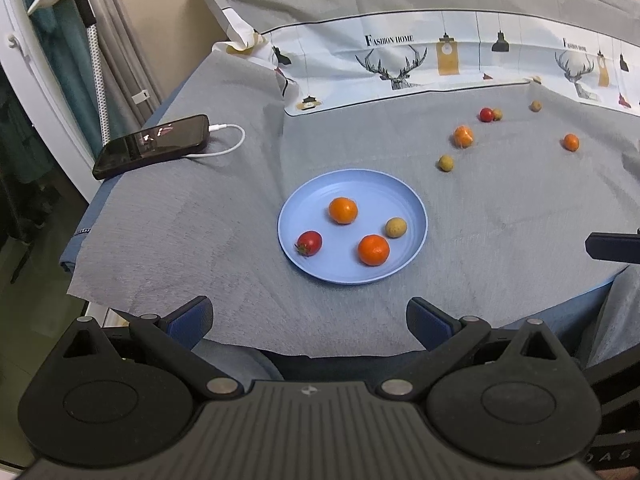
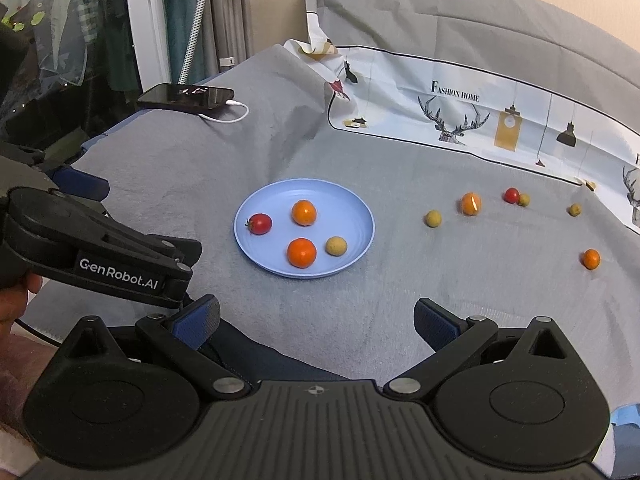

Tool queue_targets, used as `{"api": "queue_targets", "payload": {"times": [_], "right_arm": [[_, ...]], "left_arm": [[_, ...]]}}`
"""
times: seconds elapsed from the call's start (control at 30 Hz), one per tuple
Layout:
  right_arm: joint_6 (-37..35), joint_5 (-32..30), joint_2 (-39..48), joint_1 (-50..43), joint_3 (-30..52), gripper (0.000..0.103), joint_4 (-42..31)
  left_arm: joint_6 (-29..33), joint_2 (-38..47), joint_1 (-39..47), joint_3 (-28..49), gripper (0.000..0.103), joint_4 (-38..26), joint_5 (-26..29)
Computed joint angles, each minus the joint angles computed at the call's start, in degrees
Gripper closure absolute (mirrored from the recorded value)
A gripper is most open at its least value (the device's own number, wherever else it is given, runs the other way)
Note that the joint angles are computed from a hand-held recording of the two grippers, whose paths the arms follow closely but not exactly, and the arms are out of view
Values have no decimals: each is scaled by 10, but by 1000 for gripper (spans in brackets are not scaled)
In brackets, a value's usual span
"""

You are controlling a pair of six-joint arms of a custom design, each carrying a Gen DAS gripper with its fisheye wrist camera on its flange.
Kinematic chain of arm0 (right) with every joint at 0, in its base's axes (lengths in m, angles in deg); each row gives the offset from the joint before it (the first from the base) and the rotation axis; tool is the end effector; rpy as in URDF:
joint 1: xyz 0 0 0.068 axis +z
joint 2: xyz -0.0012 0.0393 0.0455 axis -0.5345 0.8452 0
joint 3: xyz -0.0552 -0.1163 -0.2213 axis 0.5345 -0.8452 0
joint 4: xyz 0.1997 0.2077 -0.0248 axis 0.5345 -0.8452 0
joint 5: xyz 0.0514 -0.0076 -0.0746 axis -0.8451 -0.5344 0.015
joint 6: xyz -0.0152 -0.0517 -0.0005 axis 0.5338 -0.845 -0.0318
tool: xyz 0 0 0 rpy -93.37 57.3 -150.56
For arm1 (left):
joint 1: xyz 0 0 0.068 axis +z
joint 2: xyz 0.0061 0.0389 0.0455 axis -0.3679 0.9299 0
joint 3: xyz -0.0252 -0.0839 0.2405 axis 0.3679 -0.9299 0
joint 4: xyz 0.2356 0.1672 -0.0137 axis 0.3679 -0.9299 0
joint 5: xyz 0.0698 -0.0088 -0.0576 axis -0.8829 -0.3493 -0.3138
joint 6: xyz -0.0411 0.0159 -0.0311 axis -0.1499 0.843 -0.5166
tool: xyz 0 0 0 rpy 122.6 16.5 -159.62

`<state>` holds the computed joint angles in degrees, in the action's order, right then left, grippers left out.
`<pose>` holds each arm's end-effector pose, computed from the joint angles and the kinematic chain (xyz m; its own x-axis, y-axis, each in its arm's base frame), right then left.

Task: Organize fruits
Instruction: 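Grasp a red tomato with the left tool while the right tool grasps a mandarin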

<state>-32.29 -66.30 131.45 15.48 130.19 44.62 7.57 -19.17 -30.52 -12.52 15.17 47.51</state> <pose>0.1964 0.1967 0.2317 -0.6720 -0.1372 -0.7277 -0.2495 0.9672 0.0481 0.2384 -0.0314 0.2582 -0.7367 0.2840 -0.6137 0.1744 0.9566 0.2333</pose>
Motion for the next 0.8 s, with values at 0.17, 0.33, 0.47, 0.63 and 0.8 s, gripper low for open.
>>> {"api": "queue_targets", "payload": {"times": [0.17, 0.33, 0.47, 0.63, 0.8], "right_arm": [[11, -7, 1, -16, -10, 1, 12], [43, -4, -8, -53, -34, 1, 33], [68, 6, -22, -82, -58, 1, 46], [99, 13, -41, -165, -99, 1, 65], [79, 9, 6, -308, -119, 1, 141]], "left_arm": [[7, 19, -15, 5, 0, 10, -19], [17, 50, -35, 20, 0, 23, -42], [19, 92, -61, 45, 0, 33, -61], [11, 195, -104, 127, 0, 37, -72], [-7, 380, -142, 301, 0, 30, -53]]}}
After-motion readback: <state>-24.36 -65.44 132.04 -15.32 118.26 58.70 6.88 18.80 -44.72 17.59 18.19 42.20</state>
